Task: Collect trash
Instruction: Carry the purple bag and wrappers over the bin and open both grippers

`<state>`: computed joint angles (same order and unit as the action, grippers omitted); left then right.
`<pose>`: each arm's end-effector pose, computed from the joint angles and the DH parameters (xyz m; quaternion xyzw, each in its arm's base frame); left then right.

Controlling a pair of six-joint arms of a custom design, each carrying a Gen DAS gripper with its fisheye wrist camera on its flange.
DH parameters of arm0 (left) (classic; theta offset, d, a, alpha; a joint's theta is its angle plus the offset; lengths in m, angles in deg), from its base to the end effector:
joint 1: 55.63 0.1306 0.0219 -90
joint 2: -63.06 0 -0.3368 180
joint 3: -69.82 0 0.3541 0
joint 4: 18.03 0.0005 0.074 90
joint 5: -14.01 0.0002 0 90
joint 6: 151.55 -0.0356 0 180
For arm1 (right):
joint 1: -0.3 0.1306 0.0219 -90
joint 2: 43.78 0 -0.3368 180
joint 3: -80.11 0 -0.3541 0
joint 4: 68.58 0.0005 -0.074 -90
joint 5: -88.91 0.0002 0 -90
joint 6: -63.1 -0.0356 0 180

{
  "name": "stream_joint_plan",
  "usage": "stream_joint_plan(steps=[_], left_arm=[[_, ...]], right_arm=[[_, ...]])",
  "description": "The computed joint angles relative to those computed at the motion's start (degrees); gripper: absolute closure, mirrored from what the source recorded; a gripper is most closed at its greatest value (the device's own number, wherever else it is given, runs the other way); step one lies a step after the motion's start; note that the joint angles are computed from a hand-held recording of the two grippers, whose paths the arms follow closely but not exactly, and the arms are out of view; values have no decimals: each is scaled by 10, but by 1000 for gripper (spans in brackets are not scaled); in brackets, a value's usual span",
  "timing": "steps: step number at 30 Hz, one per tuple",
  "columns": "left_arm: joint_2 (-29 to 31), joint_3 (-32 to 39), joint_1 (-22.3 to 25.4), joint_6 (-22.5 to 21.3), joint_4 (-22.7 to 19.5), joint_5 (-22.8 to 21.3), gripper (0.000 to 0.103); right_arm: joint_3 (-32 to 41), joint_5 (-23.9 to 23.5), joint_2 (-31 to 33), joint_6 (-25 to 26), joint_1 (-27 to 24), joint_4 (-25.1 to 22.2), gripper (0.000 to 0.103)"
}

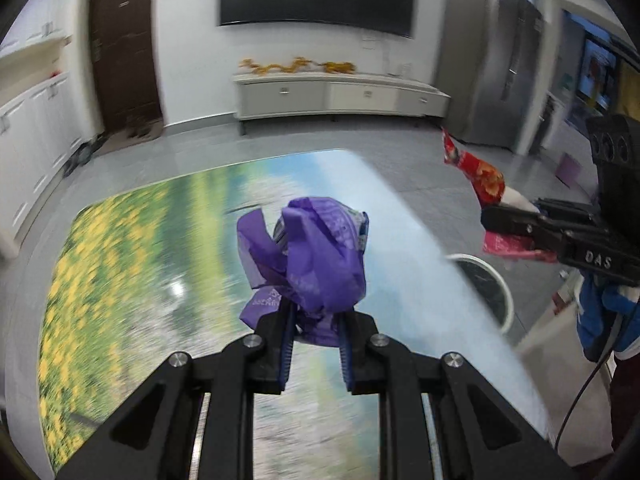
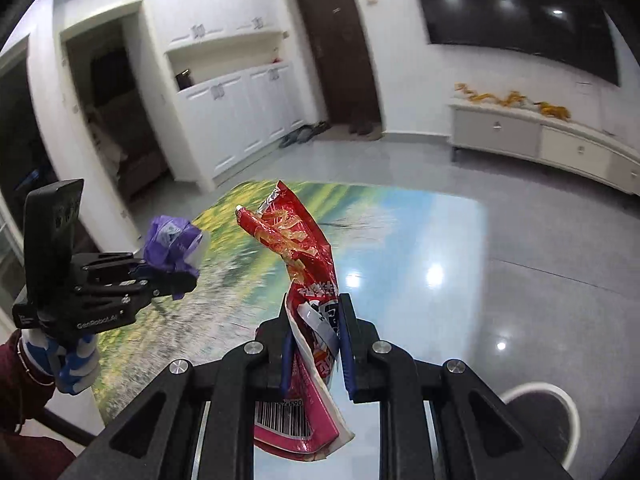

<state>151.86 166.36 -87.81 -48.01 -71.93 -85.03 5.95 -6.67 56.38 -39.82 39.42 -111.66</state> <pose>0.3761 -0.2307 0.4361 0.1207 0.9174 -0.0772 0.3713 0.4019 0.3307 0.4305 -0.2240 0.8672 0.2334 0.3785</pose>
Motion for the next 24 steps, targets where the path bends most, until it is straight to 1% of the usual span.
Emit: stream_joint_plan(steps=[3, 5, 7, 10, 12, 16, 19, 23, 24], left_arm=[[59, 68, -39, -11, -13, 3, 85], [104, 119, -61, -20, -23, 9, 85], [155, 178, -81, -28, -38, 17, 85], [240, 281, -110, -41, -72, 25, 85], [299, 355, -126, -47, -98, 29, 85], [404, 495, -148, -48, -152, 33, 85], [467, 583, -157, -47, -191, 30, 85], [526, 668, -162, -51, -229, 27, 85], [551, 707, -163, -50, -248, 27, 85]], right_arm=[[-59, 24, -55, -12, -32, 8, 85], [-101, 41, -93, -26, -63, 8, 85], [-135, 50, -121, -39, -93, 7, 85], [-173, 66, -142, -56, -131, 0, 85], [-198, 62, -150, -72, -159, 1, 85], [-249, 42, -157, -100, -206, 18, 85], [-274, 25, -157, -113, -232, 29, 85], [-295, 8, -155, -121, -257, 36, 85], [-297, 3, -149, -123, -261, 38, 85]])
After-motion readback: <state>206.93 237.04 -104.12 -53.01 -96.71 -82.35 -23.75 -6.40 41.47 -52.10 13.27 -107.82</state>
